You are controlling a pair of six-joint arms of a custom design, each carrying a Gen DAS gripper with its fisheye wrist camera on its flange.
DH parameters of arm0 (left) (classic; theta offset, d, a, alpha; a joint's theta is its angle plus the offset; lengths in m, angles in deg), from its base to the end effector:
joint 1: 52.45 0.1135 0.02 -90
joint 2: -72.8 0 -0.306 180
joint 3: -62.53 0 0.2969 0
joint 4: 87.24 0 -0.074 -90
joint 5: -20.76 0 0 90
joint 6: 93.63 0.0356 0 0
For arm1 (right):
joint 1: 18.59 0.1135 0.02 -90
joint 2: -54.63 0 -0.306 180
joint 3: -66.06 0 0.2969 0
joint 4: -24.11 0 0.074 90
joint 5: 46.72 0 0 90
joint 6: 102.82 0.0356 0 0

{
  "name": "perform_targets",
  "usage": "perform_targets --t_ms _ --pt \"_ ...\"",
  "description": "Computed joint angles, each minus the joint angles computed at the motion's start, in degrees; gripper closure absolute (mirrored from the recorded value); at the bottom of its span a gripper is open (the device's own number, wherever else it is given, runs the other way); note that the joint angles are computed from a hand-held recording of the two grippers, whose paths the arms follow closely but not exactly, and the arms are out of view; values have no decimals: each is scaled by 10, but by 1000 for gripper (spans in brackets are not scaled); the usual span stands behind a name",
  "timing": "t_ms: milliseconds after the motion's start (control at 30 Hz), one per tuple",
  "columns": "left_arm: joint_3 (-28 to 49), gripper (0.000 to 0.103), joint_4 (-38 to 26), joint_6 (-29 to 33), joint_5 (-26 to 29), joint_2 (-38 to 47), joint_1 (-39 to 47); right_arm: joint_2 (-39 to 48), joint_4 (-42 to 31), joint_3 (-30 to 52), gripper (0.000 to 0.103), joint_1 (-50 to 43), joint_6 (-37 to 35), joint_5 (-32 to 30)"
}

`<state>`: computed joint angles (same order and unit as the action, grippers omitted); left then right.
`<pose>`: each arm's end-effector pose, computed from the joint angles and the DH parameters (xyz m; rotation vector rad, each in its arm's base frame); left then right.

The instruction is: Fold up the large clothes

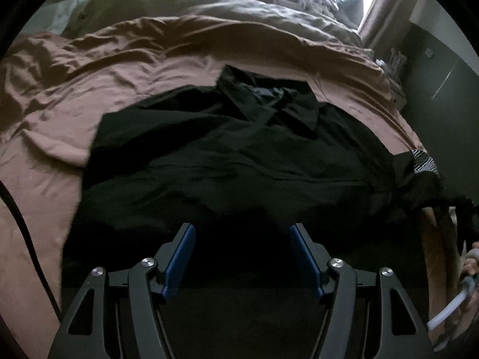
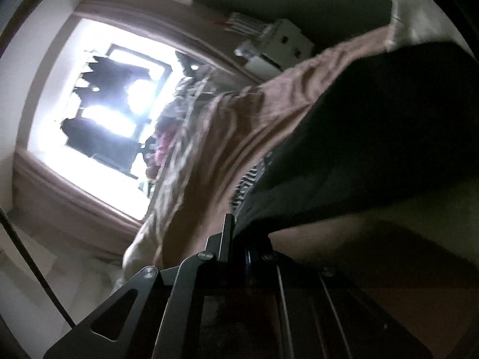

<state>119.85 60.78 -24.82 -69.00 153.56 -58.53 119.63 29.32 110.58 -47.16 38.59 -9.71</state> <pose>0.3037 -0.0325 0.2072 -0.3335 2.5274 -0.1923 0.2427 -0.0998 0.2618 0.6140 1.7680 1.1191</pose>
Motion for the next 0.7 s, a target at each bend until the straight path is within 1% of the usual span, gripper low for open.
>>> perform_targets --t_ms 100,167,233,300,367,433,467,533,600,633,667,700 --pt "-17 36 -12 0 -1 -45 9 -52 -12 -3 101 30 2 9" --pt "-39 35 -9 -9 6 -84 16 -87 -46 6 101 68 -19 28" --pt "-51 33 -7 -8 -1 -101 18 -121 -77 12 101 115 -41 47" --pt "-66 32 -4 -8 -14 -117 17 -132 -102 22 101 158 -69 68" --pt "-81 32 4 -11 -9 -126 26 -151 -131 29 101 213 -95 100" --pt "-85 32 6 -19 -7 -124 33 -158 -144 32 101 253 -105 125" --pt "-87 32 10 -22 -4 -122 37 -159 -150 32 101 270 -106 132" --pt "-91 32 18 -23 -3 -125 42 -146 -148 35 101 296 -96 124" --pt "-96 32 21 -23 -5 -132 47 -106 -158 63 101 323 -122 143" --pt "-99 32 24 -21 -1 -136 54 -101 -175 69 101 349 -139 163" --pt "-101 32 26 -20 9 -138 64 -67 -169 86 101 357 -144 161" --pt "-103 32 27 -20 15 -139 70 -55 -170 88 101 374 -146 162"
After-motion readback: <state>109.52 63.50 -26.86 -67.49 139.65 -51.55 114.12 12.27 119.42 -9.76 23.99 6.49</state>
